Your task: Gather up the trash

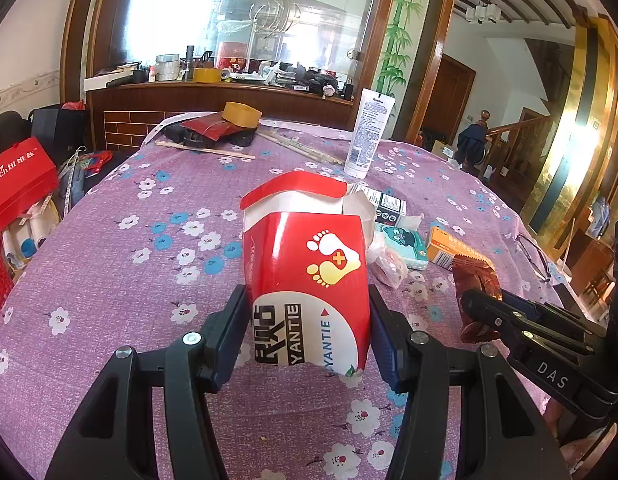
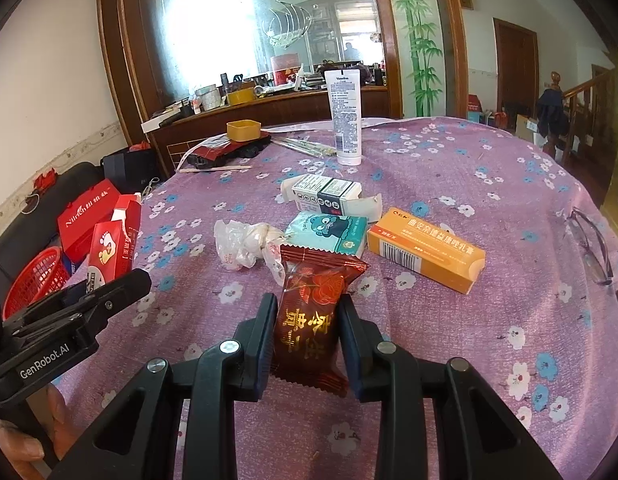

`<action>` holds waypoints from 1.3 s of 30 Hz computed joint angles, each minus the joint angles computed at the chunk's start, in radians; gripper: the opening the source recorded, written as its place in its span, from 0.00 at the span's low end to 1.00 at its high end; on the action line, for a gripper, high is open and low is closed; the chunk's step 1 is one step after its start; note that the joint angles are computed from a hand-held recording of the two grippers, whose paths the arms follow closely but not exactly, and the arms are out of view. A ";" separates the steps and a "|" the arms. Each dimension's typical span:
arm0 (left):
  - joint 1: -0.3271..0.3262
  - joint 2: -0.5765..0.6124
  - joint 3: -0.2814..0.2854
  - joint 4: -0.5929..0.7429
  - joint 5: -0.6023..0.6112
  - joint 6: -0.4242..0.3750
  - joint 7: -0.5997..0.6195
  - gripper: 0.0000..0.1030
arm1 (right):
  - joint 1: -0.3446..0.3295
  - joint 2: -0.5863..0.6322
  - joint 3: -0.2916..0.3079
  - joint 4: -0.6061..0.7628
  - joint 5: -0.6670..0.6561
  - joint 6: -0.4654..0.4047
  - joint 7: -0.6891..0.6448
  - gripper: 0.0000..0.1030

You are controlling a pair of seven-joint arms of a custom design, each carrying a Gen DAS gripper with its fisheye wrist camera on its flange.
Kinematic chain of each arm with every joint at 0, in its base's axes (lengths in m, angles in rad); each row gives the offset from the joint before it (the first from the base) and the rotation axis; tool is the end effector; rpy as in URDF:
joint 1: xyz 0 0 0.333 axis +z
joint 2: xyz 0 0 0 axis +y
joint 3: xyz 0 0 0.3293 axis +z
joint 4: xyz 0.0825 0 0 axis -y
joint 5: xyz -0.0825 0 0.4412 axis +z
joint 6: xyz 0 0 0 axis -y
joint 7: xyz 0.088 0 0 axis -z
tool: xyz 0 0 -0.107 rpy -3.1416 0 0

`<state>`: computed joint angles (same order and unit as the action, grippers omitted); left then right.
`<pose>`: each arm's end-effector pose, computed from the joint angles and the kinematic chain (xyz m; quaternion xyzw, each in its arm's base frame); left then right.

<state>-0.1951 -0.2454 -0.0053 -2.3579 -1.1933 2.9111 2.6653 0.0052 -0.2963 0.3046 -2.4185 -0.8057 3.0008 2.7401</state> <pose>0.5392 -0.0515 0.4710 -0.5544 0.6927 -0.4185 0.1940 0.4884 0.2177 0.4798 -0.6074 0.6567 -0.2681 0.3576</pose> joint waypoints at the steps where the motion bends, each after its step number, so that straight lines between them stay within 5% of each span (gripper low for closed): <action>1: 0.001 -0.002 -0.001 -0.002 0.003 0.001 -0.003 0.52 | -0.008 -0.003 0.009 0.001 -0.012 -0.007 0.011 0.31; 10: -0.001 0.001 0.000 0.001 0.009 0.002 -0.011 0.52 | 0.000 -0.008 0.017 0.019 -0.128 -0.057 0.101 0.32; 39: 0.001 0.000 0.002 0.003 0.007 0.000 -0.011 0.52 | 0.055 -0.001 -0.034 0.021 -0.147 -0.077 0.120 0.32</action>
